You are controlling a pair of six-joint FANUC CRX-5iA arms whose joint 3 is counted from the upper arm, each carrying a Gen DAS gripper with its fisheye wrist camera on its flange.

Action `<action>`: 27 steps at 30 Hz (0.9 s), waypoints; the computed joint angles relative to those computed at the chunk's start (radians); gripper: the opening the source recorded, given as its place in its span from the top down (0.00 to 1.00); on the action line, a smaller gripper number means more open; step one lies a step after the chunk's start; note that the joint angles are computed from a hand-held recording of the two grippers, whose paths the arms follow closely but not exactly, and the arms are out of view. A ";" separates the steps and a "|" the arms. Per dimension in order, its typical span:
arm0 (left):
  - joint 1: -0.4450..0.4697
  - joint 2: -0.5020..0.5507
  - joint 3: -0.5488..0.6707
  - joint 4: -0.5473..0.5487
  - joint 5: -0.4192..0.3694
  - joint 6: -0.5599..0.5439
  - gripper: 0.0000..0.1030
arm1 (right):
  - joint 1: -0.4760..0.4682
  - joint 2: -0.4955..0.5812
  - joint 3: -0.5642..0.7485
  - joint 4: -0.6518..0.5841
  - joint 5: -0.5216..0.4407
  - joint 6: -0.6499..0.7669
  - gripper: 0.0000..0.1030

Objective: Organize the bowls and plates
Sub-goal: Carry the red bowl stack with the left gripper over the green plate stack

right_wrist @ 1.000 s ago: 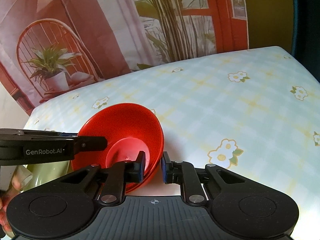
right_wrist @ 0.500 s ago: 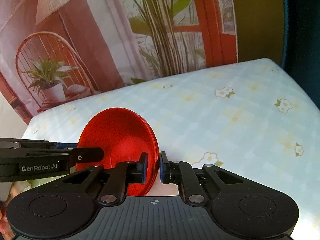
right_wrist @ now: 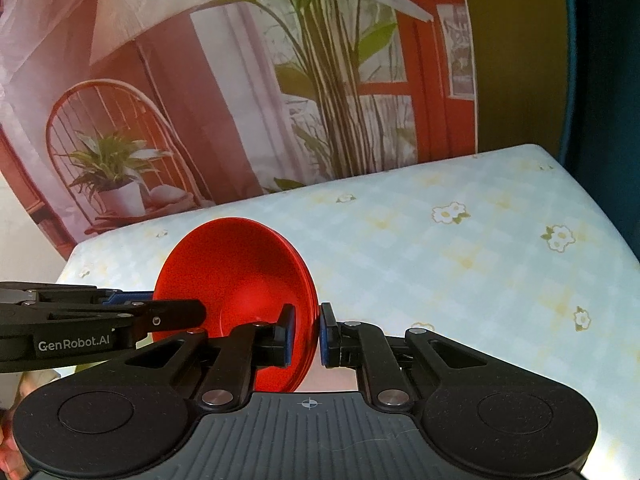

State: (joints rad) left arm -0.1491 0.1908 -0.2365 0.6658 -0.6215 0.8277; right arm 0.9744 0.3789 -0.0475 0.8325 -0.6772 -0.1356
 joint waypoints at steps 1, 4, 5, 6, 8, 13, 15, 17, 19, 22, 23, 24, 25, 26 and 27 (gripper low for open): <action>0.003 -0.003 -0.003 0.003 0.000 -0.003 0.76 | 0.002 0.001 0.003 0.000 -0.001 0.002 0.89; 0.011 -0.016 -0.015 0.010 0.003 -0.009 0.76 | 0.008 0.005 0.017 -0.002 -0.007 0.011 0.89; 0.015 -0.021 -0.021 0.014 0.003 -0.013 0.76 | 0.010 0.007 0.021 -0.004 -0.008 0.015 0.89; 0.019 -0.026 -0.026 0.018 0.003 -0.016 0.76 | 0.011 0.010 0.028 -0.007 -0.008 0.021 0.89; 0.027 -0.034 -0.034 0.025 0.003 -0.021 0.76 | 0.014 0.016 0.041 -0.015 -0.010 0.033 0.89; 0.048 -0.060 -0.061 0.041 0.005 -0.032 0.76 | 0.022 0.034 0.075 -0.030 -0.014 0.060 0.89; 0.058 -0.072 -0.074 0.047 0.006 -0.034 0.76 | 0.026 0.045 0.093 -0.037 -0.015 0.073 0.89; 0.072 -0.088 -0.090 0.056 0.006 -0.040 0.76 | 0.030 0.057 0.114 -0.044 -0.015 0.088 0.89; 0.086 -0.100 -0.104 0.060 0.007 -0.043 0.76 | 0.036 0.072 0.137 -0.053 -0.016 0.105 0.89; 0.112 -0.124 -0.126 0.059 0.004 -0.043 0.76 | 0.043 0.099 0.176 -0.073 -0.012 0.135 0.89; 0.121 -0.129 -0.131 0.058 0.002 -0.042 0.76 | 0.045 0.109 0.191 -0.081 -0.009 0.146 0.89; 0.132 -0.134 -0.136 0.056 -0.001 -0.040 0.76 | 0.048 0.119 0.207 -0.090 -0.008 0.159 0.89; 0.140 -0.137 -0.140 0.052 -0.002 -0.035 0.76 | 0.051 0.131 0.225 -0.102 -0.010 0.173 0.89; 0.149 -0.142 -0.145 0.047 -0.003 -0.031 0.76 | 0.054 0.143 0.243 -0.113 -0.011 0.186 0.89; 0.157 -0.145 -0.149 0.042 -0.004 -0.029 0.76 | 0.056 0.154 0.261 -0.125 -0.011 0.201 0.89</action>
State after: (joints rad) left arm 0.0084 0.0459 -0.3850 0.7082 -0.6258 0.7985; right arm 1.0308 0.5333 0.2136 0.7073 -0.6884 0.0653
